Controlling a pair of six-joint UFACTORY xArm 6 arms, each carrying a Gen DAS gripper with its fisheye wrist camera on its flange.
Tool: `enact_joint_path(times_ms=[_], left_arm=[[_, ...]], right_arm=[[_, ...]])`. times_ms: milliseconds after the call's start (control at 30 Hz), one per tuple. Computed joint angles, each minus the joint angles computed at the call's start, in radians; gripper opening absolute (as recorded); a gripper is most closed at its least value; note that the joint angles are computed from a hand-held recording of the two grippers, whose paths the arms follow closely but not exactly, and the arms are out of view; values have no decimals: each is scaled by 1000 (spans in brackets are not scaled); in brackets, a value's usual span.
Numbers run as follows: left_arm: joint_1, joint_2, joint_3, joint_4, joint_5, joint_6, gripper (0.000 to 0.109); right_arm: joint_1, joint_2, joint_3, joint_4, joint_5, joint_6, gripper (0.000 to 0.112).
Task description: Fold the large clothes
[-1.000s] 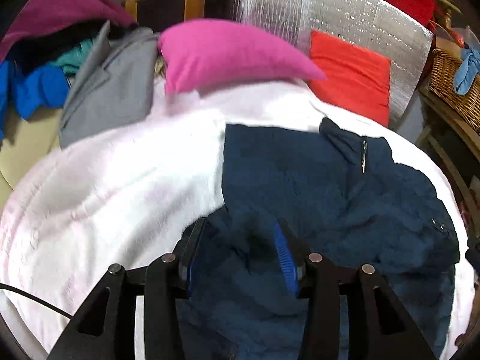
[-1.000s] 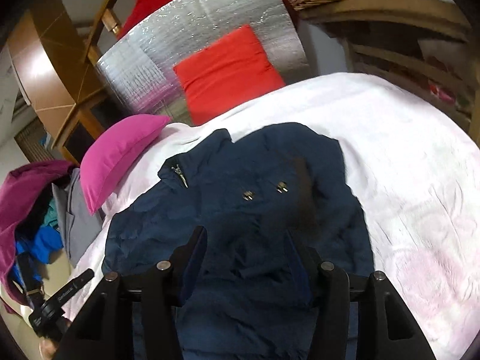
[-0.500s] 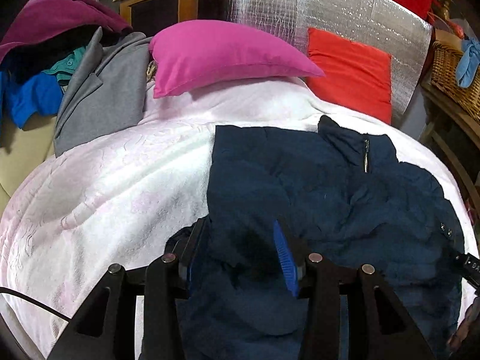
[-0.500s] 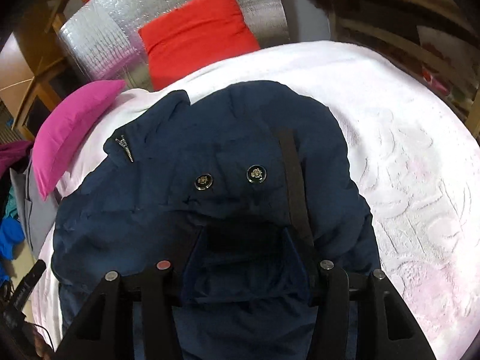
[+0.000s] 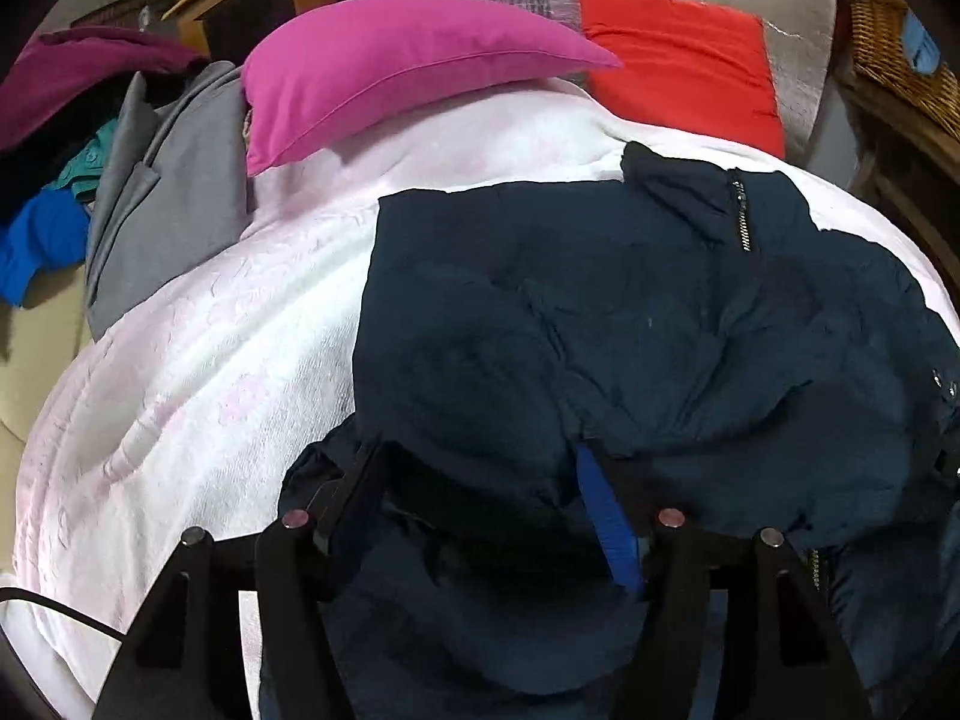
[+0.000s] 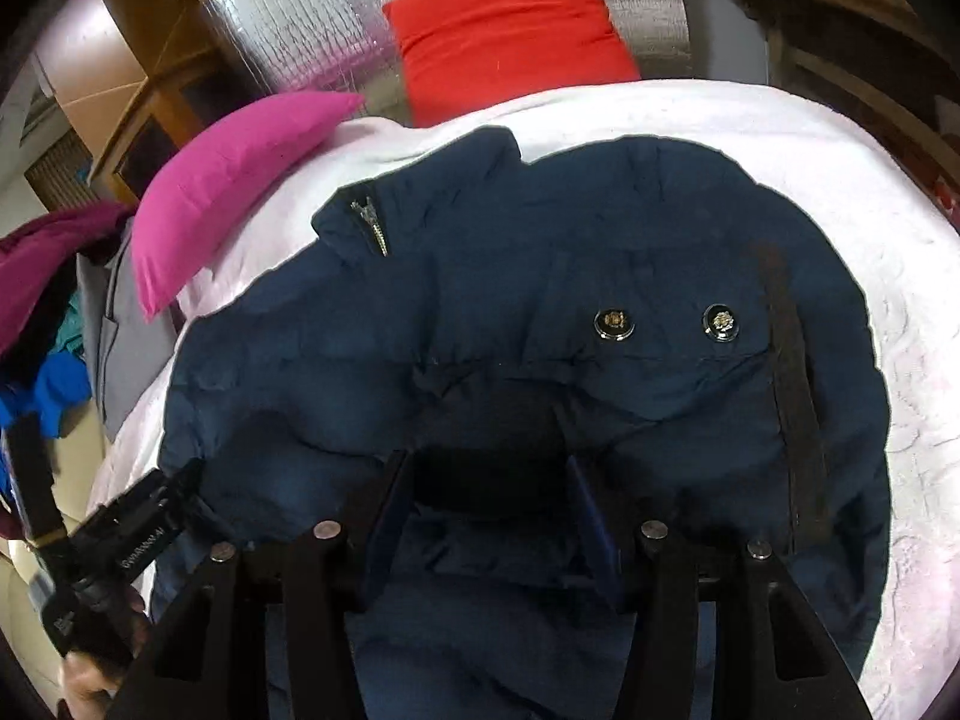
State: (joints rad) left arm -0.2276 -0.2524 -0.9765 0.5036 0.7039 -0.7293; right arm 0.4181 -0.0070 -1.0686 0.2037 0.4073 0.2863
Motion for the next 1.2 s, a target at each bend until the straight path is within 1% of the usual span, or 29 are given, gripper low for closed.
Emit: enact_joint_path(times_ms=[67,100,167,267,300,333,367,400,433,467,500,533,567,633,767,833,867,933,1033,1100,1167,1200], left_arm=[[27,-20,14,-70,-40,39,66],[41,-33,23,-88,-59,39,66],[63,-56,27,-73,-64,3,66],[78,-74,27,2,-49,-60,67],[79,-67,18,18,-22,-62,70],[78,-58,11,13,-3,-54,70],[78,-43,3,-13,19,-31,70],[77,-31,-2,-36,34,-10,71],[77,-10,-12,-72,62,30,71],[78,6,-24,-90,79,54,71],[76,8,-21,-89,79,57,71],[74,4,-21,-84,79,54,71],[74,3,-27,-85,83,59,71],[78,-13,-20,-85,68,59,71],[84,-47,0,-40,21,13,71],[77,-56,7,-31,-4,9,71],[69,-55,4,-34,-1,15,71],[57,-27,-14,-58,15,51,71],[38,1,-27,-62,45,76,71],[27,-2,-23,-27,47,59,71],[25,-3,-26,-14,39,56,71],[26,-17,-16,-8,19,45,71]], right_arm=[[-18,-25,10,109,7,-86,56],[-25,-42,24,120,-7,-90,56],[-56,-95,72,66,-67,-25,57],[-121,-159,138,26,-150,54,57],[-141,-162,138,-2,-143,83,56],[-164,-163,137,-56,-122,134,56],[-177,-160,126,-73,-93,156,56],[-185,-153,125,-50,-77,144,54],[-189,-144,123,-15,-55,119,47],[-196,-115,108,34,-5,83,42],[-199,-94,94,43,29,78,40],[-191,-65,82,50,33,82,40],[-188,-72,99,54,9,80,40],[-189,-85,95,49,-1,74,40],[-189,-99,90,95,-85,45,40],[-194,-71,43,66,-69,65,40],[-194,-39,6,66,-56,66,40],[-193,2,-39,139,-29,19,40],[-213,113,-140,207,72,24,40],[-215,116,-122,287,61,-18,40],[-211,99,-102,310,37,-30,40],[-205,73,-76,312,17,-37,40]])
